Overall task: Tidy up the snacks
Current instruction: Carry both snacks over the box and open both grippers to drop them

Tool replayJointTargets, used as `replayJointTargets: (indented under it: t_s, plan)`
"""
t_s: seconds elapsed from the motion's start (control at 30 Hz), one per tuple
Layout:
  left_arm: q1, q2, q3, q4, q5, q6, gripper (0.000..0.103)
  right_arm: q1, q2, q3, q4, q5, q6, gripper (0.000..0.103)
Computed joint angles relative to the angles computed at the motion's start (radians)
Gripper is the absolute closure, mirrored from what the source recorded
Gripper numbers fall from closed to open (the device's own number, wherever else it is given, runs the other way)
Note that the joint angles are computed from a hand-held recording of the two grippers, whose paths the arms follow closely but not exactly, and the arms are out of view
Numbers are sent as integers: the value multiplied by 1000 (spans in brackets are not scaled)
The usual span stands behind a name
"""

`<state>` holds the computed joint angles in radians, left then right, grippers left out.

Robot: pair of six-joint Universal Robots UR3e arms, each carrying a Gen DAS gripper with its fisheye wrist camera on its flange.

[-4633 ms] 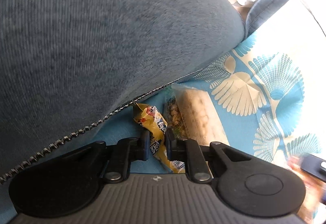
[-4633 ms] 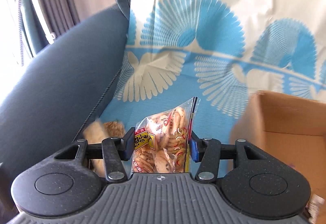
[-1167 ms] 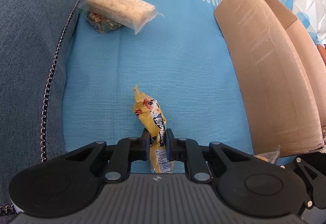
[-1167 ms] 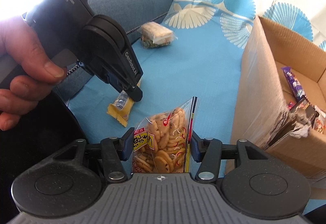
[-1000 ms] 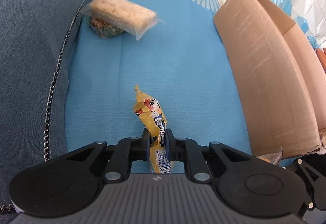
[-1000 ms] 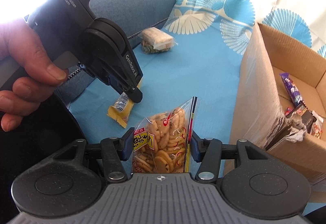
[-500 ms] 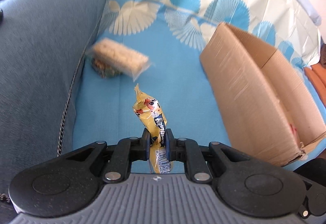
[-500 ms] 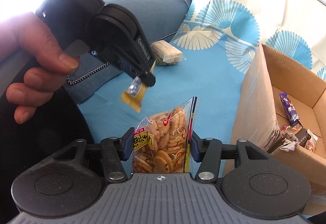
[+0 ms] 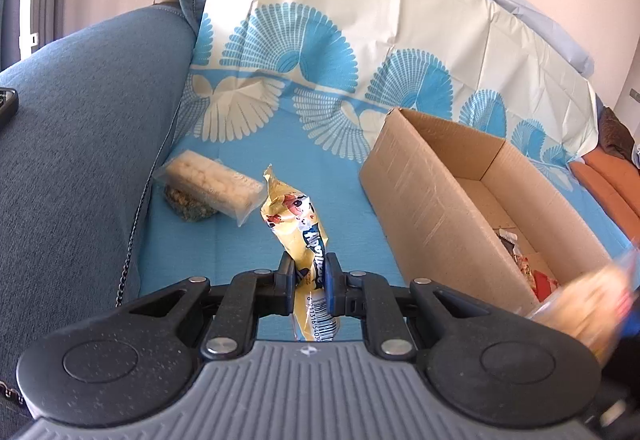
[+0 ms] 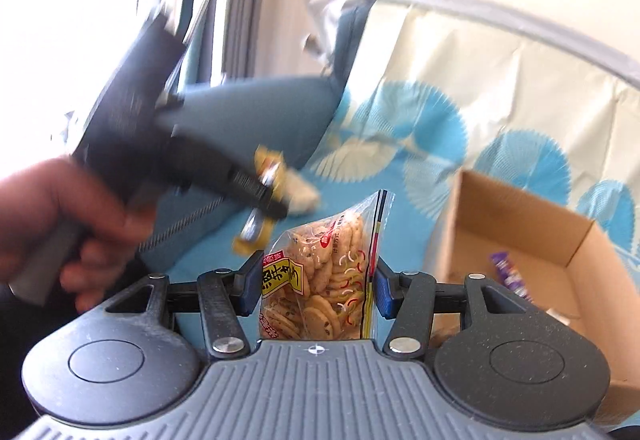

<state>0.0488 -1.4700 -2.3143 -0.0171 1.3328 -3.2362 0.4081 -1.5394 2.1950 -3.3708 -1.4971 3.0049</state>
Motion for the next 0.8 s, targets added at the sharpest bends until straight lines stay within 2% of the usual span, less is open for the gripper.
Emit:
replayJointTargets:
  t_s: [0.13,0.3,0.47,0.63,0.8]
  plan:
    - [17,6,-18,30,-27,-8,88,-115,-116,24,22,72,6,48]
    - [26,-8,-24,64,-39,-9,88,-350,-238,17,95,216,-20,48]
    - [6,-30,0,53,-13,-9,88,-590,-252,-10,83,331,-25,48]
    - [-32,-57,31,40,41,-7,88,-699,-147,-33,-11,338,81,48]
    - [-82,-85,65,27,114,6,88,-708,-101,-31,-60,292,210,48]
